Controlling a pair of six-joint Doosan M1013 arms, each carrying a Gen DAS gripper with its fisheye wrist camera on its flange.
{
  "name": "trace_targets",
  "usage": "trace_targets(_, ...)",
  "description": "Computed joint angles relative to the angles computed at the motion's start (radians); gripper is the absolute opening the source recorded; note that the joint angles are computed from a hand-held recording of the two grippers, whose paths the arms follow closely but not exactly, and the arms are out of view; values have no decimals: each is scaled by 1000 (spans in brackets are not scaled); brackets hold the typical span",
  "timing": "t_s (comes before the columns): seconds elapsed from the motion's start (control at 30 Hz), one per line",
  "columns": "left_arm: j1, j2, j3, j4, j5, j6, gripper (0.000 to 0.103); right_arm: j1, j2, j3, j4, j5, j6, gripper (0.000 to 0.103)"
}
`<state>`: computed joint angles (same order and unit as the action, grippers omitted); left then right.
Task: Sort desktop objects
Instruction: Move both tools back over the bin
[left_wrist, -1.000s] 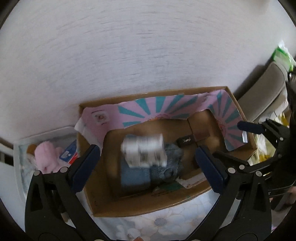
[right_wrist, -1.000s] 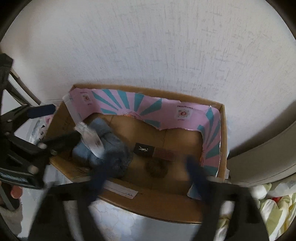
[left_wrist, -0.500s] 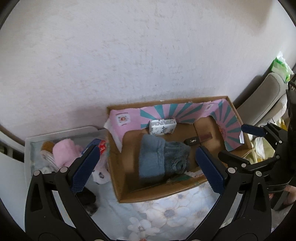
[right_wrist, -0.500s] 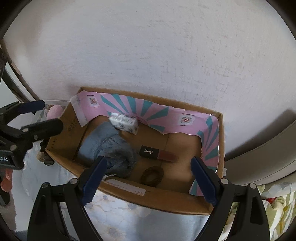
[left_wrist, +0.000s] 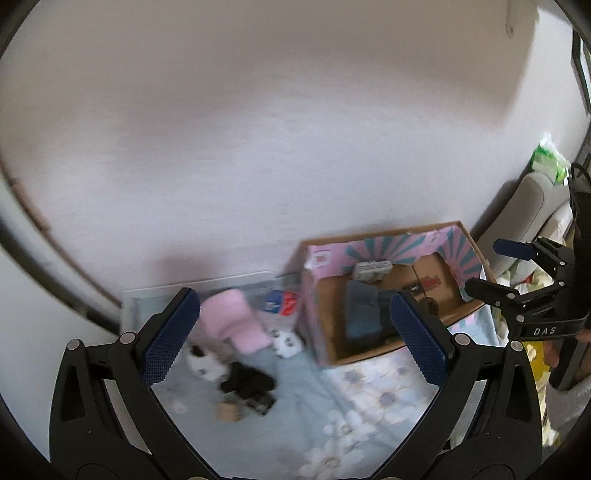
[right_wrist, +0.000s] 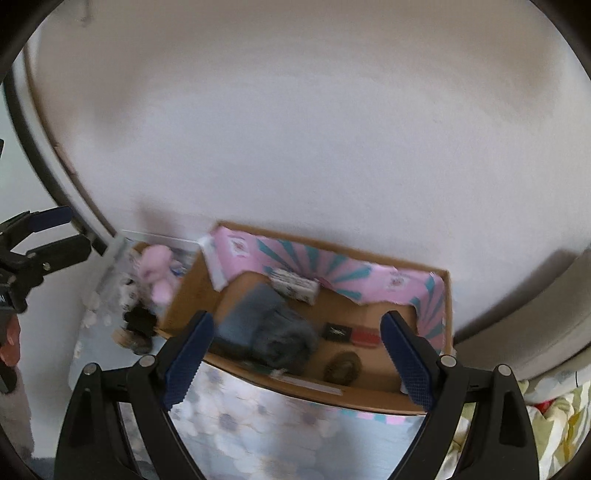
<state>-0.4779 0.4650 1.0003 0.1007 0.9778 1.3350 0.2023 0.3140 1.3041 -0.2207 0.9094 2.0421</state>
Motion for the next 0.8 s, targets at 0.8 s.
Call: trace_targets(0.8, 89, -223, 449, 4, -239, -33, 102, 169, 83, -9, 208, -205, -316, 90)
